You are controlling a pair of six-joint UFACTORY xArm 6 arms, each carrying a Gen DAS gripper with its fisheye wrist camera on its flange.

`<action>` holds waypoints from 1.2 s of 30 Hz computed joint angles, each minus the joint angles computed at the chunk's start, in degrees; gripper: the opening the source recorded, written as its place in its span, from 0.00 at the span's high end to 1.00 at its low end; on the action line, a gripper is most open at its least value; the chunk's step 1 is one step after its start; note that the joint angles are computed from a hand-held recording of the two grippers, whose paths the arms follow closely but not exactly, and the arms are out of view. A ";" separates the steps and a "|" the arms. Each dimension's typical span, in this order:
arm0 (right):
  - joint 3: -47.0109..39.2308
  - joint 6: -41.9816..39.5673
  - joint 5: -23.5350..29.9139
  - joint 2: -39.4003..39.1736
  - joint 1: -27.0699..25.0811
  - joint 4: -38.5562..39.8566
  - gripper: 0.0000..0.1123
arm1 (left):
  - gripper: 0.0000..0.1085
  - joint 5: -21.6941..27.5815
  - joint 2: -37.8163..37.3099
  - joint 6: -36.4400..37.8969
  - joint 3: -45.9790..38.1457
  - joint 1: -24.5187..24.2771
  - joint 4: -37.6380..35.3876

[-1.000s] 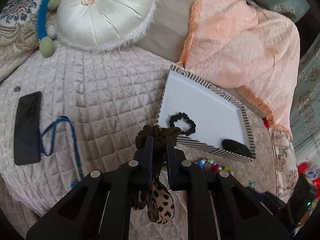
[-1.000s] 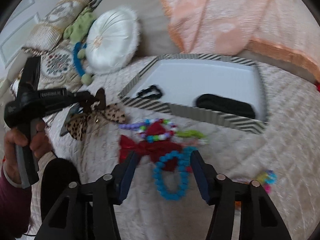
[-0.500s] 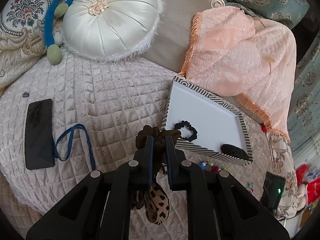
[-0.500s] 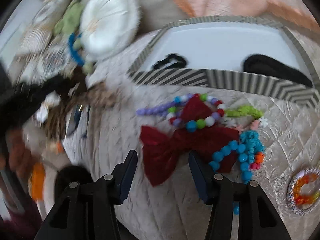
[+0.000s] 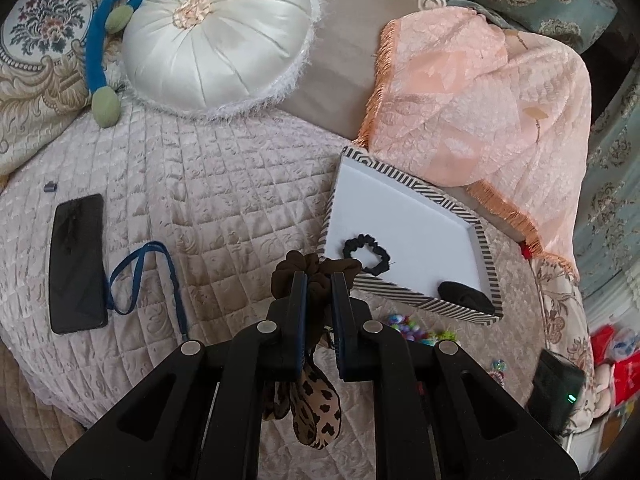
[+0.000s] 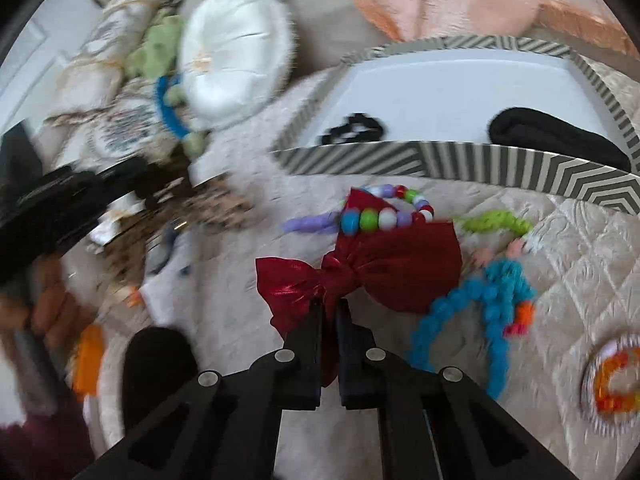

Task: Organize jewelry
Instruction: 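Lower both held bows into the tray and open both tools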

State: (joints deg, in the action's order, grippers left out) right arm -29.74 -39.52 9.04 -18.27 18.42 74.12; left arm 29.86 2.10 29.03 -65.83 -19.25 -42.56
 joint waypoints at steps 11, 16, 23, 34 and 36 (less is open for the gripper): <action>4.62 -3.95 1.54 -14.08 1.04 4.22 0.95 | 0.91 0.91 -1.18 -0.33 -2.36 -2.16 0.01; 3.70 -2.78 -1.15 -14.07 -2.97 1.66 0.95 | 0.91 1.91 1.84 -1.60 -6.61 -4.19 0.91; -1.61 -0.42 0.69 -8.20 -12.90 -5.11 0.95 | 0.91 4.84 11.77 -6.30 -18.32 -7.46 4.42; -14.34 4.71 5.39 9.64 -23.24 -17.60 0.95 | 0.91 13.12 33.48 -18.24 -44.43 -10.59 12.32; -15.76 7.03 5.66 11.98 -24.21 -20.34 0.95 | 0.91 14.64 37.19 -20.75 -49.00 -11.00 14.49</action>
